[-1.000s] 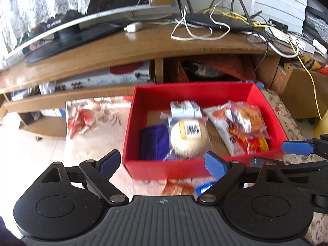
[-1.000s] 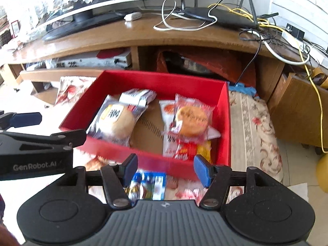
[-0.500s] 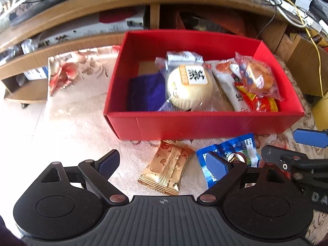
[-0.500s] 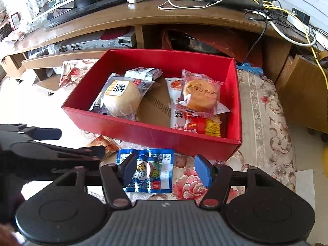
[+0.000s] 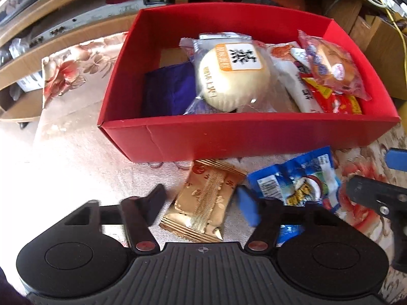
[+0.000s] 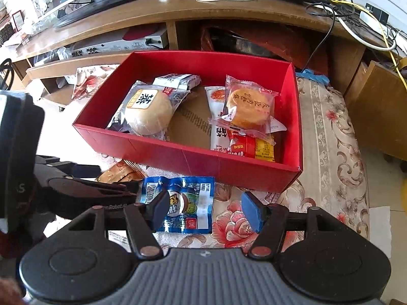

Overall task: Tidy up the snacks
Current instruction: 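Grasp the blue snack bag with the right gripper while the left grasps the gold cake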

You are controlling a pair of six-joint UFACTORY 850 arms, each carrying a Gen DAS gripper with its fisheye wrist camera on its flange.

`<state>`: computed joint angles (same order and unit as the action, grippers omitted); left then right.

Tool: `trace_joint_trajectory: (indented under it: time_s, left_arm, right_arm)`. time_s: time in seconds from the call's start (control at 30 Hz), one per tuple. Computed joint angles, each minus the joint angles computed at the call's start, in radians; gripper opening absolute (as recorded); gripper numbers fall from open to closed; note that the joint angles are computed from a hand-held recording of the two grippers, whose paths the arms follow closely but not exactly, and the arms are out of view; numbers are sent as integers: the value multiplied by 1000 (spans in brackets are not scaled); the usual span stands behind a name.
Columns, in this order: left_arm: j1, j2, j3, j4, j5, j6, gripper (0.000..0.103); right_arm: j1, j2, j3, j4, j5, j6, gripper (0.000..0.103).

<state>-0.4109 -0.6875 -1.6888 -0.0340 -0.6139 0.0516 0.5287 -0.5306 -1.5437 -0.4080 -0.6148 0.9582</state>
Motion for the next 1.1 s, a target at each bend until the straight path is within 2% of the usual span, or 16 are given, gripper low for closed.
trace_joint_trajectory:
  time_s: [0.2,0.47,0.87,1.1]
  left_arm:
    - [5,36,44,-29,-3,36,53]
    - [30,93,124,-101,0,122,53]
    - [45,92,118,-164,-19,184,57]
    - [51,86,111,-178,-23,201,58]
  right_arm:
    - [-4,-20,-26,32,-2,-43,59]
    - [-17,-87,-101,132,37,-174,59]
    - [-49,-177,-173,372,39,-467,60]
    - [-73,-128,-115,536,-4,-503,64]
